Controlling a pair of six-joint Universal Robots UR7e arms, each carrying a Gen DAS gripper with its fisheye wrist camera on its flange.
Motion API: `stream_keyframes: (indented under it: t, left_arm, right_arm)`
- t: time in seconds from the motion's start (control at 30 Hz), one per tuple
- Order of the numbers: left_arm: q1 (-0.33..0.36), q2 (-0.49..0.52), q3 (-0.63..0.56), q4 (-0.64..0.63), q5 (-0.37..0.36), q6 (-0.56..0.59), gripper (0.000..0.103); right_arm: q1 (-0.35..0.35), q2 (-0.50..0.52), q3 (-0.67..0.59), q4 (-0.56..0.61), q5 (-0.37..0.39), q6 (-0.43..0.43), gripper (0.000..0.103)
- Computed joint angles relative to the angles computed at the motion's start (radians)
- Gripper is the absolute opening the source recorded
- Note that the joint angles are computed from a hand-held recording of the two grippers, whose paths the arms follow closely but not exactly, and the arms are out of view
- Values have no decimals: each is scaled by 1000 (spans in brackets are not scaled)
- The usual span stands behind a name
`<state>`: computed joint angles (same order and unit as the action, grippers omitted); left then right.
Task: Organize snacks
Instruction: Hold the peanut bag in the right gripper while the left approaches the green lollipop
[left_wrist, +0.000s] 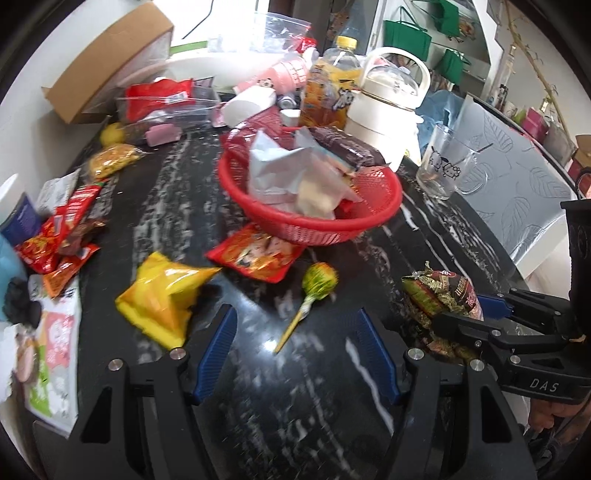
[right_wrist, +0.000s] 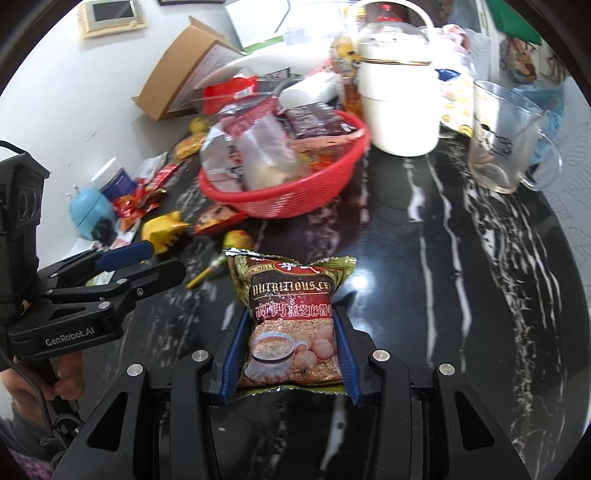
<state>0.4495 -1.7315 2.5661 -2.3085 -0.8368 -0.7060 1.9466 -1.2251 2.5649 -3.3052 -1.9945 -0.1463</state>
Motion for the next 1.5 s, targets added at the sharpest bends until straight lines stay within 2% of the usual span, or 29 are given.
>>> stream_keyframes:
  t: [0.17,0.3,0.4,0.5,0.63,0.67,0.8,1.3,1.43,1.5]
  left_arm:
    - [56,107,-13,-150,-25,79,66]
    - [85,165,-24,-218,-28,119,65]
    - [109,201,-35,-260,-42,154,53]
    - [123,233,-43,-278,-46,172,50]
    - [113,254,-41,-280,-17,170,30]
    - [107,254,-42,-266,-7,168,25]
    - [102,233,-41,-251,-32,171,24]
    - [-22,86,18,-72,-148,69,23]
    - [-54,79,22,-34,-135,41,24]
    - [-73,53,41,-54,-122,30,24]
  right_arm:
    - [-37,-21,-3,1,2,-27,44]
    - [-57,-28,-9,4,8,-45,44]
    - [-69,-27,-13,3,13,-51,44]
    - [-76,-26,-13,0,14,-52,44]
    - [-82,-30,-10,-2,15,-49,44]
    - [-82,-31,-9,-2,14,-48,44]
    - [-84,-37,-5,-4,14,-44,44]
    - [-65,-76,52,-10,18,-13,44]
    - [-63,-88,66,-11,15,-5,44]
    - [-63,-94,72,-12,18,-4,44]
